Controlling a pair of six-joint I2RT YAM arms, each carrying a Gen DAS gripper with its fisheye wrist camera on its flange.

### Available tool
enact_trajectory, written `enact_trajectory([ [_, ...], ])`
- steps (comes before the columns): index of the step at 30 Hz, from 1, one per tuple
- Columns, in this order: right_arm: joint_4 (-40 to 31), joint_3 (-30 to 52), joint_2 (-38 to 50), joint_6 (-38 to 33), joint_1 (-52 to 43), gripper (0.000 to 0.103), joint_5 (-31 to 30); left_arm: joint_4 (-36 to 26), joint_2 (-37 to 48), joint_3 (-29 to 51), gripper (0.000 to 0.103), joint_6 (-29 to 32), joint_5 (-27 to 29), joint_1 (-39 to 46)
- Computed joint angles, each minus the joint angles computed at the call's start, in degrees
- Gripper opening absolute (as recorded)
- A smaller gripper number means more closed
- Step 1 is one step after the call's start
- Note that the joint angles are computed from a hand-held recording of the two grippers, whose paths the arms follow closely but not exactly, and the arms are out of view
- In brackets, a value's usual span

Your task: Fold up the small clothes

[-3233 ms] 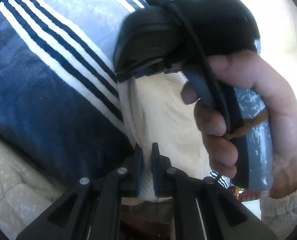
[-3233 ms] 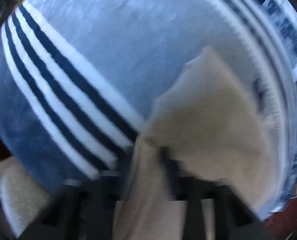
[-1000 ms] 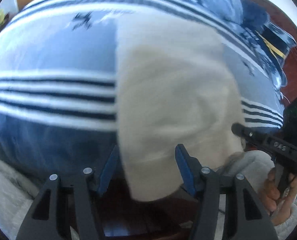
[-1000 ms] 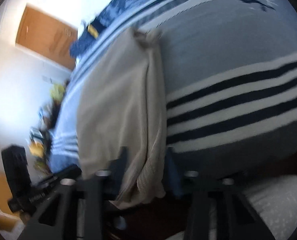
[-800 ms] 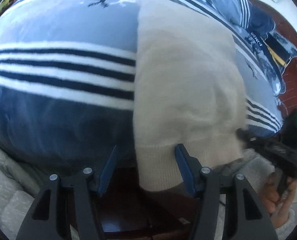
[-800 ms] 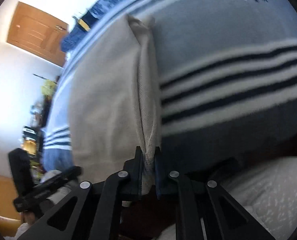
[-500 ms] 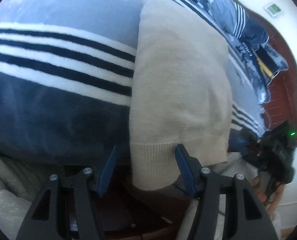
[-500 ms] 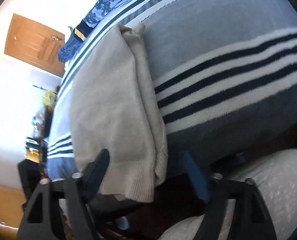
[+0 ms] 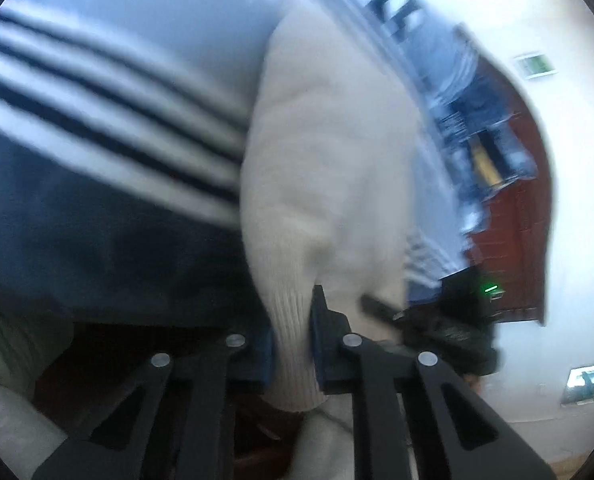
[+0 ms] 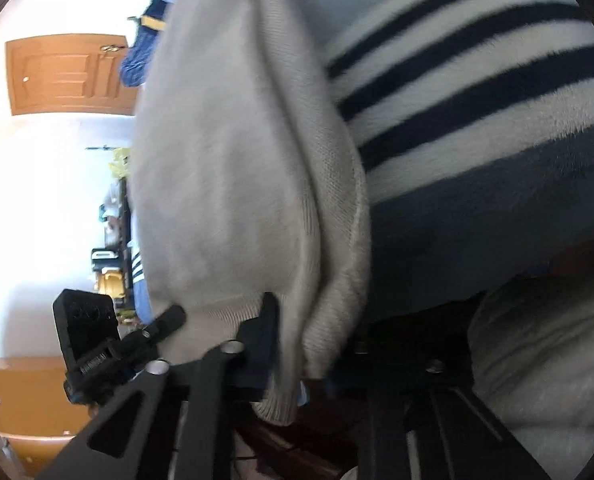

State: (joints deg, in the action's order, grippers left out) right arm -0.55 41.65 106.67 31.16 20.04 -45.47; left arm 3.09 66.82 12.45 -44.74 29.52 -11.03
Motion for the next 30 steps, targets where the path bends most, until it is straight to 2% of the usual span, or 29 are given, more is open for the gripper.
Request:
enact_trajectory([
  [2, 3.3, -3.4, -4.0, 1.7, 0.7, 0.016, -2.2, -7.9, -6.8, 0.8, 0.013, 2.3, 1.7, 3.7],
  [3, 4.7, -4.5, -4.6, 2.7, 1.1, 0.016, -2.9, -8.3, -6.5, 0.6, 0.014, 2.1, 1.4, 4.4],
  [4, 4.3, -4.7, -4.6, 2.6, 2.3, 0.019, -2.3, -7.9, -3.4, 0.6, 0.015, 3.6, 0.2, 4.2],
  [5, 0.9, -3.1, -3.8, 0.8, 3.8, 0.026, 0.5, -7.1, 1.9, 1.3, 0.016, 5.8, -2.9, 2.7],
  [6, -3.0, -1.1, -2.3, -1.0, 4.9, 0.039, 3.3, -7.4, 7.2, 2.4, 0.016, 6.5, -5.8, 1.3],
  [7, -7.6, 1.5, 0.4, -2.3, 5.5, 0.041, 5.7, -6.6, 10.1, 2.6, 0.018, 4.8, -8.0, 0.0],
  [8, -8.5, 2.1, 1.4, -1.8, 5.2, 0.042, 5.7, -6.3, 10.2, 2.4, 0.018, 4.8, -7.2, 0.4],
  [9, -7.8, 1.2, 0.5, -1.1, 4.5, 0.042, 5.2, -7.8, 7.3, 2.1, 0.018, 5.5, -5.6, 1.3],
  [10, -6.2, -0.9, -3.3, -1.0, 3.7, 0.046, 5.6, -10.1, 1.9, 1.9, 0.02, 5.3, -6.3, 1.2],
  [11, -6.3, -2.5, -7.9, -1.8, 3.1, 0.053, 7.0, -12.9, -2.7, 2.0, 0.031, 5.9, -7.5, 1.2],
  [12, -6.9, -3.8, -12.6, -2.8, 2.5, 0.071, 8.8, -15.9, -8.4, 2.3, 0.039, 6.3, -8.9, 1.2],
  [13, -7.9, -5.2, -16.8, -3.7, 1.7, 0.083, 10.7, -18.2, -12.1, 3.1, 0.053, 6.4, -9.9, 1.2],
  [14, -9.2, -5.3, -19.9, -4.1, 1.7, 0.083, 12.6, -18.7, -13.0, 4.5, 0.058, 5.9, -10.9, 0.6],
  [15, -10.5, -4.7, -22.0, -5.0, 1.3, 0.083, 13.8, -19.4, -13.3, 5.6, 0.058, 6.5, -10.6, 1.2],
  [18, -13.9, 1.4, -21.3, -6.4, -0.6, 0.083, 14.7, -19.5, -6.3, 11.6, 0.059, 9.0, -9.6, 3.3],
  [22, -15.5, 15.1, -10.1, -6.8, -1.6, 0.083, 14.7, -15.6, 9.0, 21.4, 0.059, 11.1, -9.1, 4.9],
  [26, -18.2, 29.4, 3.1, -6.9, -1.9, 0.083, 17.6, -16.8, 19.8, 30.1, 0.059, 16.0, -6.3, 9.8],
  [28, -19.1, 35.9, 9.1, -6.9, -3.1, 0.083, 13.9, -16.7, 25.8, 34.7, 0.059, 16.9, -4.7, 11.3],
  [30, -18.3, 39.2, 13.5, -6.3, -3.2, 0.083, 12.8, -16.5, 32.7, 40.1, 0.059, 16.8, -4.4, 11.3],
])
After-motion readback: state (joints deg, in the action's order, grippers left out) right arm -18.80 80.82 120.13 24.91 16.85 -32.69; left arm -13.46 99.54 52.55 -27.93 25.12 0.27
